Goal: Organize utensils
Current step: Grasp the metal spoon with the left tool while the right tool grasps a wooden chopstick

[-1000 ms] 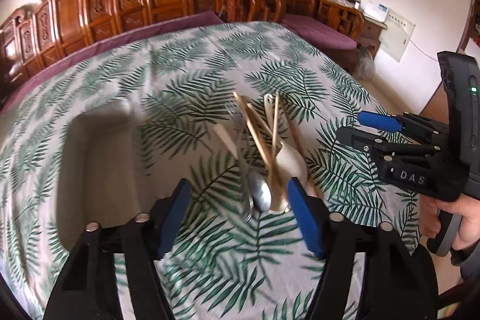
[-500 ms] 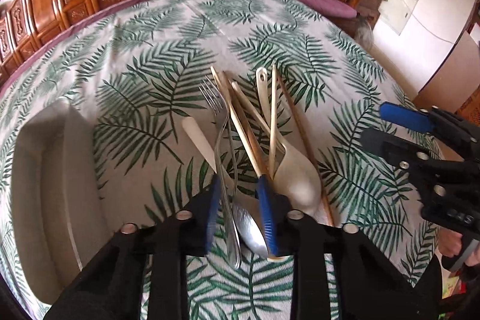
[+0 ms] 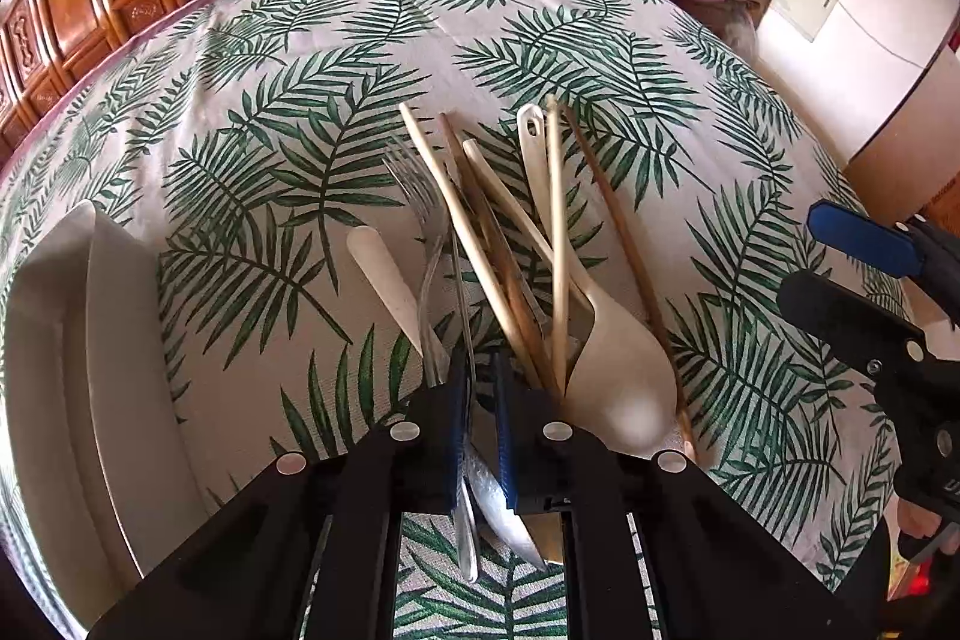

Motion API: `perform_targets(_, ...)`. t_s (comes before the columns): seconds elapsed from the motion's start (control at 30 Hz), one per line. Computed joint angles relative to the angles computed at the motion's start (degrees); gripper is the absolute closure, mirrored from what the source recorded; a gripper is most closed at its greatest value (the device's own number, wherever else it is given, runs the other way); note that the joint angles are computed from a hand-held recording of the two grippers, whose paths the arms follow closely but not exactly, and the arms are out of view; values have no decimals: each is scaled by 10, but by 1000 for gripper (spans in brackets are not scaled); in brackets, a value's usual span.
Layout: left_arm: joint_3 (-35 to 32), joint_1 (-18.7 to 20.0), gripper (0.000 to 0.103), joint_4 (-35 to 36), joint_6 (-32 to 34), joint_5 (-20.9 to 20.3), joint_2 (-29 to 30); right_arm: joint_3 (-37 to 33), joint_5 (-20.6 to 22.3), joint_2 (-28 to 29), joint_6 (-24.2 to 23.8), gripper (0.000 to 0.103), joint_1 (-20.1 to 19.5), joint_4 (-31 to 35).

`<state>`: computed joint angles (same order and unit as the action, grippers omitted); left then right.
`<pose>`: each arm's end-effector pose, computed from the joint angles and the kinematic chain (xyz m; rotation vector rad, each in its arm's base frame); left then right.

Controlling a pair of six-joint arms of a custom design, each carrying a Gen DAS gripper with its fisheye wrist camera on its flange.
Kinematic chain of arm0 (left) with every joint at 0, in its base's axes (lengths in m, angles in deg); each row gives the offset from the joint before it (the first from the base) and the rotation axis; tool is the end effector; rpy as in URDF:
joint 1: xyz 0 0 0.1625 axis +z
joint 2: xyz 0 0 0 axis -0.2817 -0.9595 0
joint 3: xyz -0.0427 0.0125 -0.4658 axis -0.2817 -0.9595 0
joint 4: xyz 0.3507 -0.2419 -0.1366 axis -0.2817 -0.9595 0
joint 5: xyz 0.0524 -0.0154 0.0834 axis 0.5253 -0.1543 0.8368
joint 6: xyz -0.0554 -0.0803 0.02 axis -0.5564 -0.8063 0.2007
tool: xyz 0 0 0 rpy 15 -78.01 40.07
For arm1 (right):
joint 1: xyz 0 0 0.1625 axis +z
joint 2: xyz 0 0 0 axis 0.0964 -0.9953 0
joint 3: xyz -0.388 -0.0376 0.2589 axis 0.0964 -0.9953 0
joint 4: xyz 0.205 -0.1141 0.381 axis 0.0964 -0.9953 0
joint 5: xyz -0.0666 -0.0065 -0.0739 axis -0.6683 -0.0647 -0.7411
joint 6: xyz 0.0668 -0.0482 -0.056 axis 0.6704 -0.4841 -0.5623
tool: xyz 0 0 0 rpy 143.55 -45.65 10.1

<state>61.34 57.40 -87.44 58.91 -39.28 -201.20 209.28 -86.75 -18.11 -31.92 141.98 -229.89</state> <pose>-0.0853 -0.3155 0.3221 1.0732 2.3805 -0.1024 0.4458 -0.2208 0.0445 0.1609 -2.3453 0.8781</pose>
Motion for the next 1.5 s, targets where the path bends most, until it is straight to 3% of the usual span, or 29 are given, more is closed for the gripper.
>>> perform_targets(0.07, 0, -2, 101, 0, -3, 3, -3, 0, -1, -1, 0, 46, 0, -1)
perform_targets(0.47, -3, -34, 101, 29, -15, -11, -75, -2, 4, 7, -2, 46, -2, 7)
perform_targets(0.8, -23, -50, 101, 60, -29, 13, -128, -2, 11, 15, 0, 46, -5, 11)
perform_targets(1.17, -42, -63, 101, 110, -48, 0, -180, 1, 26, 34, -23, 72, -30, -47)
perform_targets(1.5, -49, -87, 101, 155, -64, -2, -216, -10, 39, 56, -39, 80, -65, -58)
